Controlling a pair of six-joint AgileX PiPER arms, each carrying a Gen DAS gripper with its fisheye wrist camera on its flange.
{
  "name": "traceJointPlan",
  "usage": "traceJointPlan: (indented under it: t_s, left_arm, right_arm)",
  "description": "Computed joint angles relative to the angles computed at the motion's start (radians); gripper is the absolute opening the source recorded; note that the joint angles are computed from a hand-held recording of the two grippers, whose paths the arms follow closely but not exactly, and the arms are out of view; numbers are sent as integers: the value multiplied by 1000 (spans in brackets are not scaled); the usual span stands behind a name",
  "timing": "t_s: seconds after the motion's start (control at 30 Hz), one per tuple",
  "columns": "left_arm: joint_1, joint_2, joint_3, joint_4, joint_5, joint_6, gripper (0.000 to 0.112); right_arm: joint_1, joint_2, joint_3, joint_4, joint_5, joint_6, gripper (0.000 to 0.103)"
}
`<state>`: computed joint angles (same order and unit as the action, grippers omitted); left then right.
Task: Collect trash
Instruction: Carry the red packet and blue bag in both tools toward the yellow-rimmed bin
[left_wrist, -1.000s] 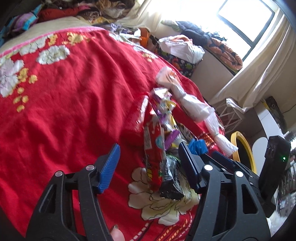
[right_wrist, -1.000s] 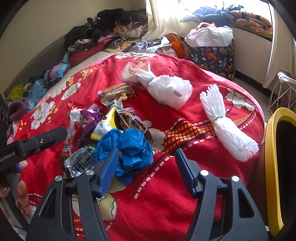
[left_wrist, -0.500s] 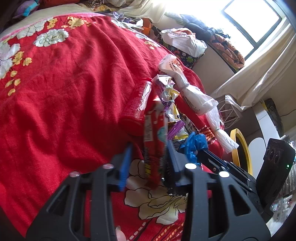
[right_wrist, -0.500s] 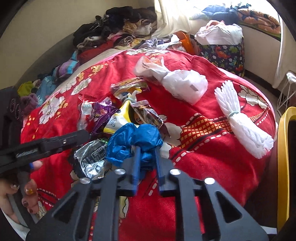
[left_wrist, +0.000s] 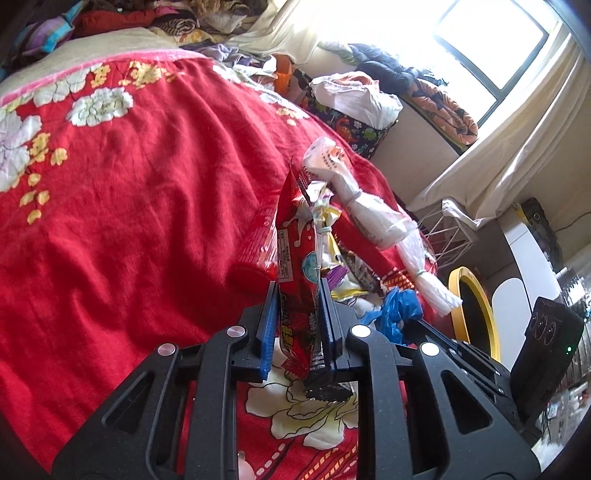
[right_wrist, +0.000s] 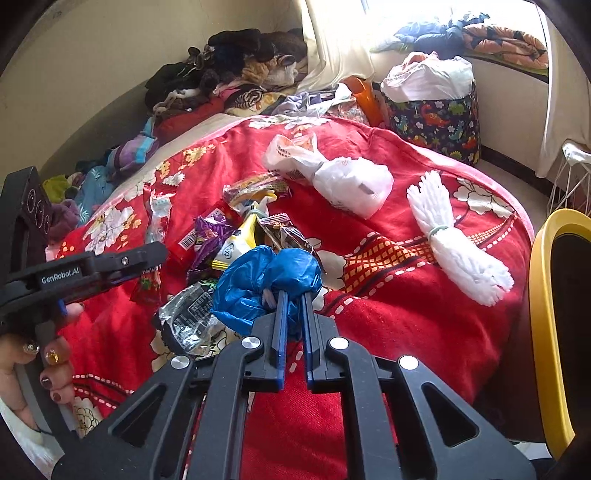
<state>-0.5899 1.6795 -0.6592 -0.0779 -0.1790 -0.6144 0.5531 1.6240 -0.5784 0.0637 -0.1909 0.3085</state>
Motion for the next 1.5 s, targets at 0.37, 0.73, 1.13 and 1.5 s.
traceJointPlan:
  t_s: [0.37, 0.73, 1.13, 1.5]
  left_arm:
    - [-55, -44, -27, -394, 27, 409, 14]
    - [-116, -68, -70, -803, 26, 831, 14]
    - [-159, -75, -108, -996, 16, 1041, 13]
    - [-196, -58, -156, -1125, 13, 1195, 13]
  right_arm:
    - [47, -86, 38, 253, -14, -249, 7]
    - [25, -184, 82, 285, -24, -262, 7]
    - [-4, -266, 115, 391, -27, -362, 7]
    - [-63, -330, 157, 403, -27, -372, 7]
